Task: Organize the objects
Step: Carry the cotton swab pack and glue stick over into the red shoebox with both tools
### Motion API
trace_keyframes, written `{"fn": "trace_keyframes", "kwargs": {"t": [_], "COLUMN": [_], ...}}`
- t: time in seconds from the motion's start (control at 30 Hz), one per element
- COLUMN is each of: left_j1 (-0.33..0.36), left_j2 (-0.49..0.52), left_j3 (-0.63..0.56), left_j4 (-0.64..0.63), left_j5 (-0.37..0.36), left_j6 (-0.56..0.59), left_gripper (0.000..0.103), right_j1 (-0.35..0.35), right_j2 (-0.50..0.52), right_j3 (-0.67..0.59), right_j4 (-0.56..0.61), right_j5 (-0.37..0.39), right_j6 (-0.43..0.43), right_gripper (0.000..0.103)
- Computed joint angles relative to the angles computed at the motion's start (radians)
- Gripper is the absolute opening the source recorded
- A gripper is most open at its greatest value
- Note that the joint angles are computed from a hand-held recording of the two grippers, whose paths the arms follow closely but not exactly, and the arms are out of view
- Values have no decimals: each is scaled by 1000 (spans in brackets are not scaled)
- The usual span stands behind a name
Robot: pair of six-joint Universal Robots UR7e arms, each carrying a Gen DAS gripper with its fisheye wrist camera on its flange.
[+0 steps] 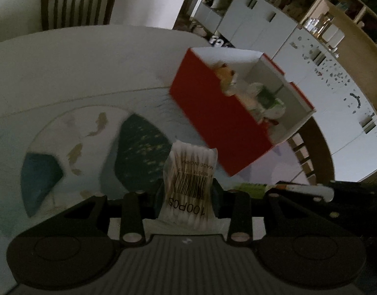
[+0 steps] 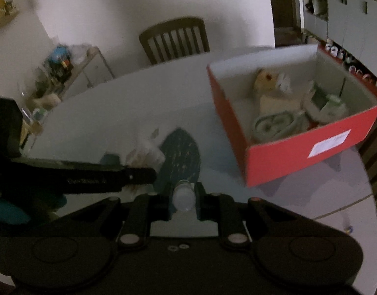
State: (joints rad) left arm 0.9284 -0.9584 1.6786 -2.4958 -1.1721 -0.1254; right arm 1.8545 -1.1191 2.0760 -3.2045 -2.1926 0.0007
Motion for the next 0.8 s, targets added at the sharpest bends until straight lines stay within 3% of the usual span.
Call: {"fn": "trace_keyframes", "kwargs": {"t": [0.47, 0.8], "left_j1": [-89, -120], "left_j2": [115, 279], "left_j3": [-134, -319], "left_j4": [-47, -5], "left_j5": [25, 109], "left_j6": [34, 67], "left_gripper": [37, 37], "right_j1": [-51, -144], "right_j2": [-122, -145], "right_j3": [-12, -54], "right_j4": [-108, -143], "right_j5": [15, 22], "right_j6": [-179, -296], "right_gripper": [16, 16]}}
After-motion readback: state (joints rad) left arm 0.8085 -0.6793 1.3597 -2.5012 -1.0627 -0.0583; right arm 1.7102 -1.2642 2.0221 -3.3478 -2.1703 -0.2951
